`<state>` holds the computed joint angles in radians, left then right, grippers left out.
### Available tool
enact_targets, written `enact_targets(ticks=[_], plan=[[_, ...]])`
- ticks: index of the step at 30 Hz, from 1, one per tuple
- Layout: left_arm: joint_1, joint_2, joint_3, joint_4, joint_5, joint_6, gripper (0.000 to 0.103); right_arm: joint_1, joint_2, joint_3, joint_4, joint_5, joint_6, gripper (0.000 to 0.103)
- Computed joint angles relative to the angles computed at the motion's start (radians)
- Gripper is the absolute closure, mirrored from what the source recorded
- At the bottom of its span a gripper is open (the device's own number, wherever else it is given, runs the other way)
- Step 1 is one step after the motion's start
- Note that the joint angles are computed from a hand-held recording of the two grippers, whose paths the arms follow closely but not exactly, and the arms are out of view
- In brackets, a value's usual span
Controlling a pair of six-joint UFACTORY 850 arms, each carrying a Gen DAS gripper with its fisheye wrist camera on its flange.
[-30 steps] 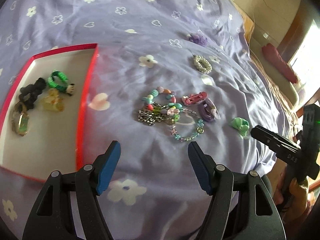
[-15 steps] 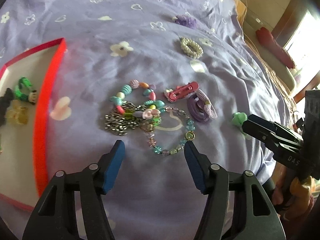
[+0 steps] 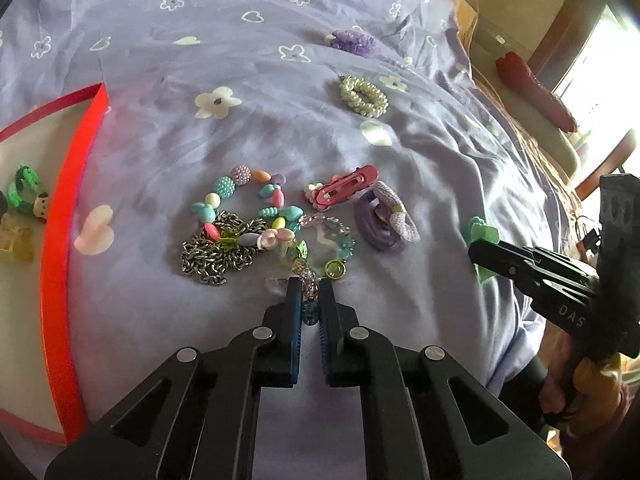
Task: Organize jewelry
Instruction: 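Carry the beaded bracelet and mint hair tie into the box and release both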
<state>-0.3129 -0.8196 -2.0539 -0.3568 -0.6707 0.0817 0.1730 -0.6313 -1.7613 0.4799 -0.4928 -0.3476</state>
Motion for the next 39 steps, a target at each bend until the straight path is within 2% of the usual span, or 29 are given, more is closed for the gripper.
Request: enact_targets(ticks=[7,24,39], plan=[[0.005,0.076,0.100,-0.027,0.069,0.028,0.097,0.008,0.016,0.012,0.106,-0.024,-0.090,0.089],[0.063,0.293,0.365,-0.111,0.222,0.073,0.097,0.082,0.009,-0.034,0.199,-0.082,-0.208,0.089],[0.135,0.408,0.502,-0.093,0.304,0.010,0.097,0.155,-0.083,-0.199,0.228,-0.168,-0.247,0.089]])
